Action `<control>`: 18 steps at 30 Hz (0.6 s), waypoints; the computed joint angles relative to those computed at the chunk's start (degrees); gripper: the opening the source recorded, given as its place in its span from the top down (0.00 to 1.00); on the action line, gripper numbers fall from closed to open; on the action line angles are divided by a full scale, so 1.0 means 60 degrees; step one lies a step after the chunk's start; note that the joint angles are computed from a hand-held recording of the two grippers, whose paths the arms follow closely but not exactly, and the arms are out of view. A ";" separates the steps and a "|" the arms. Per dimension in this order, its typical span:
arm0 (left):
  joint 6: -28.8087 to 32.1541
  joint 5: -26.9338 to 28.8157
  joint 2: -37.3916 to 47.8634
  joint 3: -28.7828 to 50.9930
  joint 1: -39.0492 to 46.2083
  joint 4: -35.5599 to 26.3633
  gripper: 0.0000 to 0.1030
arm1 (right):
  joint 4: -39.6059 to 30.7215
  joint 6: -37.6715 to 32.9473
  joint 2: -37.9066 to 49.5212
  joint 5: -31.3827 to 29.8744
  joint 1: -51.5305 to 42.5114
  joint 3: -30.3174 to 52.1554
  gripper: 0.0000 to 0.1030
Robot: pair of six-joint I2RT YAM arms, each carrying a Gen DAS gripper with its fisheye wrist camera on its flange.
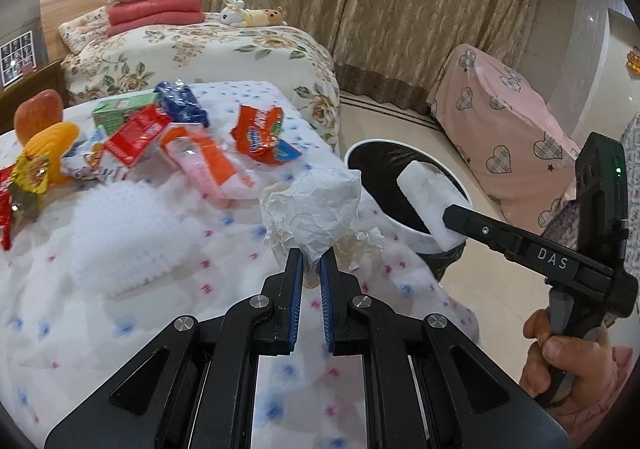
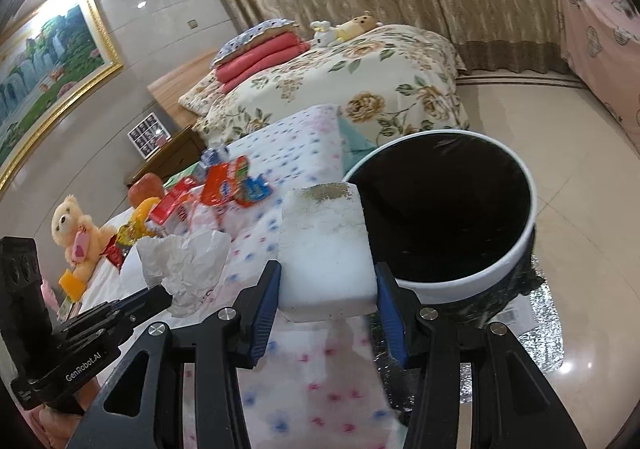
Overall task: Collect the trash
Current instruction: 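Carry tissue and foam block over the bin and open both grippers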
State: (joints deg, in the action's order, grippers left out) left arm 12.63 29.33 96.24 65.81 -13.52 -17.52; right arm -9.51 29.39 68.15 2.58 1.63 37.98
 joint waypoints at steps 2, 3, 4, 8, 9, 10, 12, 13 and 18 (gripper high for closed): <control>-0.0078 -0.0010 0.0109 0.0154 -0.0164 -0.0077 0.92 | -0.0017 -0.0101 -0.0015 -0.0088 -0.0244 -0.0022 0.54; -0.0113 -0.0060 0.0127 0.0167 -0.0266 -0.0050 0.92 | -0.0024 -0.0142 -0.0011 -0.0145 -0.0386 -0.0022 0.54; -0.0162 -0.0159 0.0175 0.0226 -0.0436 -0.0023 0.92 | -0.0019 -0.0159 -0.0015 -0.0173 -0.0473 -0.0036 0.54; -0.0270 -0.0363 0.0475 0.0623 -0.0851 -0.0082 0.92 | -0.0081 -0.0293 -0.0046 -0.0328 -0.0920 -0.0059 0.54; -0.0297 -0.0396 0.0522 0.0693 -0.0929 -0.0086 0.92 | -0.0092 -0.0350 -0.0049 -0.0375 -0.1049 -0.0060 0.54; -0.0361 -0.0449 0.0620 0.0812 -0.1041 -0.0066 0.92 | -0.0110 -0.0386 0.0020 -0.0414 -0.1138 0.0013 0.54; -0.0477 -0.0494 0.0730 0.0955 -0.1182 -0.0019 0.92 | -0.0129 -0.0481 0.0043 -0.0498 -0.1342 0.0031 0.54; -0.0530 -0.0549 0.0778 0.0992 -0.1268 0.0021 0.92 | -0.0128 -0.0521 0.0070 -0.0544 -0.1438 0.0046 0.54; -0.0610 -0.0741 0.1118 0.1447 -0.1663 -0.0059 0.92 | -0.0067 -0.0753 0.0246 -0.0775 -0.1906 0.0130 0.53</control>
